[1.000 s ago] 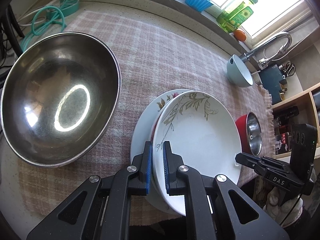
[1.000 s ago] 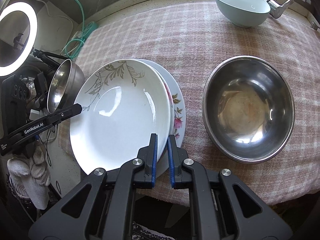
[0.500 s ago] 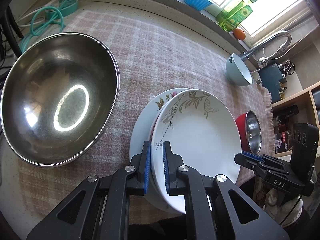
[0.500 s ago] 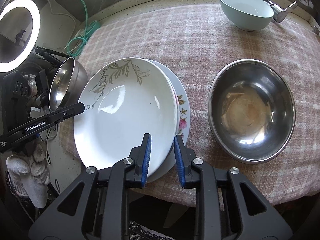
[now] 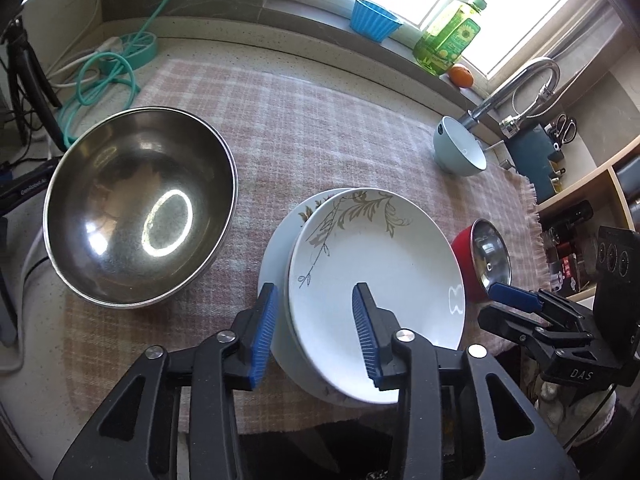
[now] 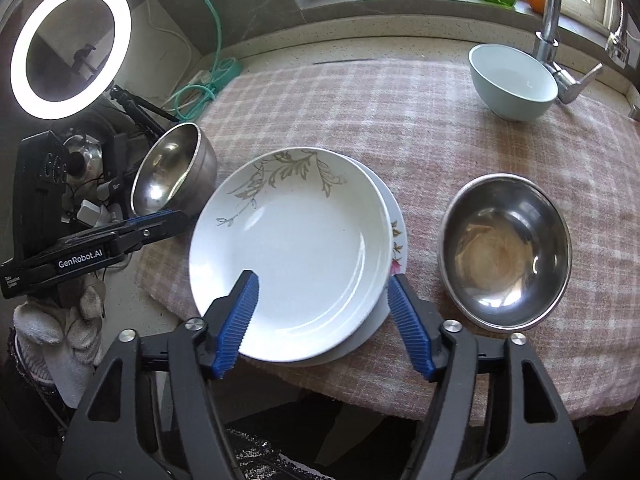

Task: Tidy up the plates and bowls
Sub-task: 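Open both grippers to release the leaf-pattern plate on the stack, then move both grippers to the large steel bowl rim and close them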

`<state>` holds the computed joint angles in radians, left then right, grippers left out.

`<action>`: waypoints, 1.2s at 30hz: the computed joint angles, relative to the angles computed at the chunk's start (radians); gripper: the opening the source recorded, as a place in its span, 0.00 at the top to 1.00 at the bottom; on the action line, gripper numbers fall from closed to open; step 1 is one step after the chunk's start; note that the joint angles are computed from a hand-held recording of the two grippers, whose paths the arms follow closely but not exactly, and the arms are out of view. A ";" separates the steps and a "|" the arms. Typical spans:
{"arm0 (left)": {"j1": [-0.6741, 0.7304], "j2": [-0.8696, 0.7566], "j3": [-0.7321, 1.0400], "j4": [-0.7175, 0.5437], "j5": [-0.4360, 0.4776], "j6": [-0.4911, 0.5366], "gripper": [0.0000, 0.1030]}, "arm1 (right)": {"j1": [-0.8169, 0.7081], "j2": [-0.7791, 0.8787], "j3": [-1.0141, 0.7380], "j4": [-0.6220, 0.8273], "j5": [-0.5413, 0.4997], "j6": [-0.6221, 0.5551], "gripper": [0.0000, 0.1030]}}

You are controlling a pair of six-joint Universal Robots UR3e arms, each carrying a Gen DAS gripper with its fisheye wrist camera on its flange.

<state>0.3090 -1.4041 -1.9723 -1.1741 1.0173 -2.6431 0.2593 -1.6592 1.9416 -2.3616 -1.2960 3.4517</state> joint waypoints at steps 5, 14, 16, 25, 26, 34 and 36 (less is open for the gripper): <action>0.053 0.067 -0.033 -0.016 -0.016 -0.004 0.43 | 0.064 0.055 -0.070 -0.067 -0.036 -0.012 0.09; 0.226 0.173 -0.090 -0.091 -0.052 0.018 0.43 | 0.068 0.169 -0.144 -0.177 0.064 0.004 0.00; 0.268 0.193 -0.102 -0.099 -0.057 0.021 0.43 | 0.079 0.201 -0.185 -0.177 0.048 0.003 0.00; 0.431 0.207 -0.134 -0.098 -0.074 0.026 0.43 | 0.078 0.349 -0.410 -0.122 0.082 -0.007 0.00; 0.442 0.199 -0.135 -0.086 -0.077 0.021 0.43 | 0.086 0.370 -0.445 -0.111 0.071 -0.010 0.00; 0.467 0.106 -0.124 0.001 -0.073 -0.031 0.43 | 0.116 0.554 -0.727 0.038 0.065 -0.024 0.00; 0.468 0.085 -0.118 0.014 -0.074 -0.037 0.43 | 0.124 0.601 -0.796 0.080 0.067 -0.018 0.00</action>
<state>0.7766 -1.3186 -2.0905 -1.1601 0.9431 -2.6803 0.3833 -1.0581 1.1461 -2.2817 -1.2293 3.4334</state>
